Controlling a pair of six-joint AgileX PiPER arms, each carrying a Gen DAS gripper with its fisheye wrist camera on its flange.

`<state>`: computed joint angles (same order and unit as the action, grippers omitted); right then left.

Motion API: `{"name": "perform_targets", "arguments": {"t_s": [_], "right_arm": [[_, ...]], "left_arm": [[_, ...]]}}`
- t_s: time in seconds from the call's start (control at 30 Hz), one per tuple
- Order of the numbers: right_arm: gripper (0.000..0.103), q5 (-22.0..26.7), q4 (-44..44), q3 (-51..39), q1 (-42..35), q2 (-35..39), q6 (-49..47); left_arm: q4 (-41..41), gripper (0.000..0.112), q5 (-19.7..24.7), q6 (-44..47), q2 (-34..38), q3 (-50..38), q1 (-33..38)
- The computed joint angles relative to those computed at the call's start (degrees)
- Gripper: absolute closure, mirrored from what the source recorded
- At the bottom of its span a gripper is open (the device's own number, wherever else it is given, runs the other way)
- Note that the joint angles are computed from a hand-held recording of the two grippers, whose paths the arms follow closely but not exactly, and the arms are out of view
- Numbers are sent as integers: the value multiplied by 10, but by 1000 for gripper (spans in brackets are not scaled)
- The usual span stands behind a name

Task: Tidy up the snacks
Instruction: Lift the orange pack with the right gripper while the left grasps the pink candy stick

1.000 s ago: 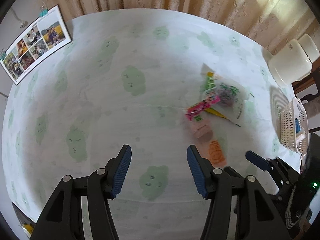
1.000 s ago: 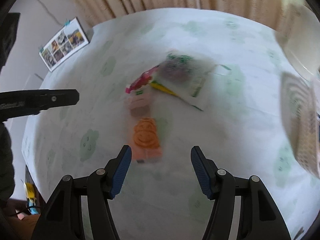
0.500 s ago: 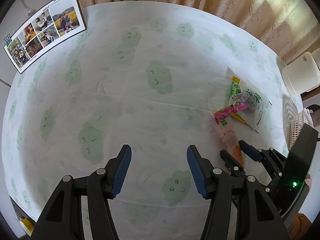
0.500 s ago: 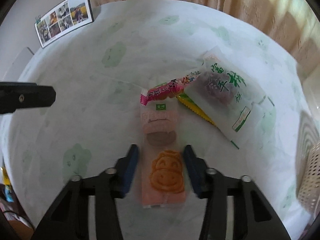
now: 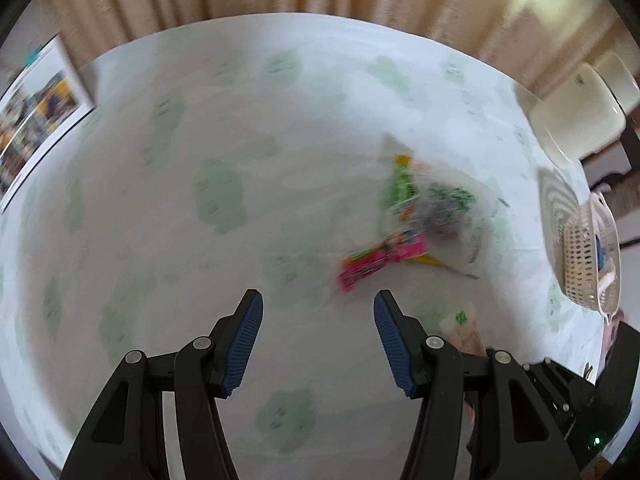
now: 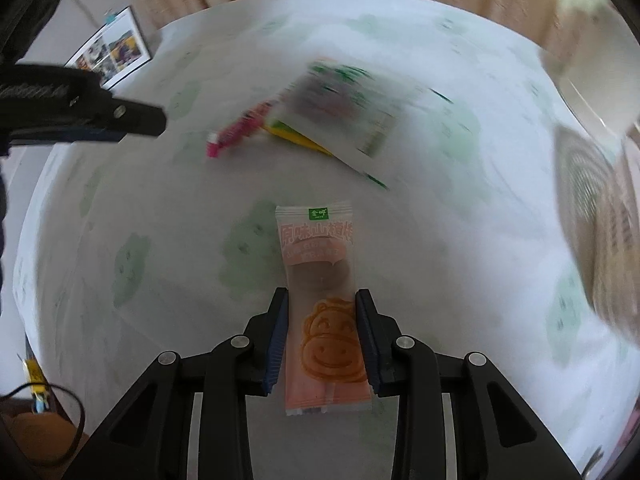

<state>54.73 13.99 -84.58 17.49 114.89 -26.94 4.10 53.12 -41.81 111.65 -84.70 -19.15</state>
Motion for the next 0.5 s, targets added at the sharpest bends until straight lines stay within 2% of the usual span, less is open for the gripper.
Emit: {"name": "perform_targets", "arguments": {"t_s": [0.37, 0.43, 0.5], "right_arm": [[69, 8, 15, 28, -51, -22, -8], [69, 3, 16, 38, -49, -27, -7], [69, 2, 17, 38, -50, -25, -7]], "left_arm": [[-9, 58, 9, 109, 117, -115, -6], [-13, 61, 10, 114, 124, -118, -2], [-21, 72, 10, 122, 127, -115, 2]]}}
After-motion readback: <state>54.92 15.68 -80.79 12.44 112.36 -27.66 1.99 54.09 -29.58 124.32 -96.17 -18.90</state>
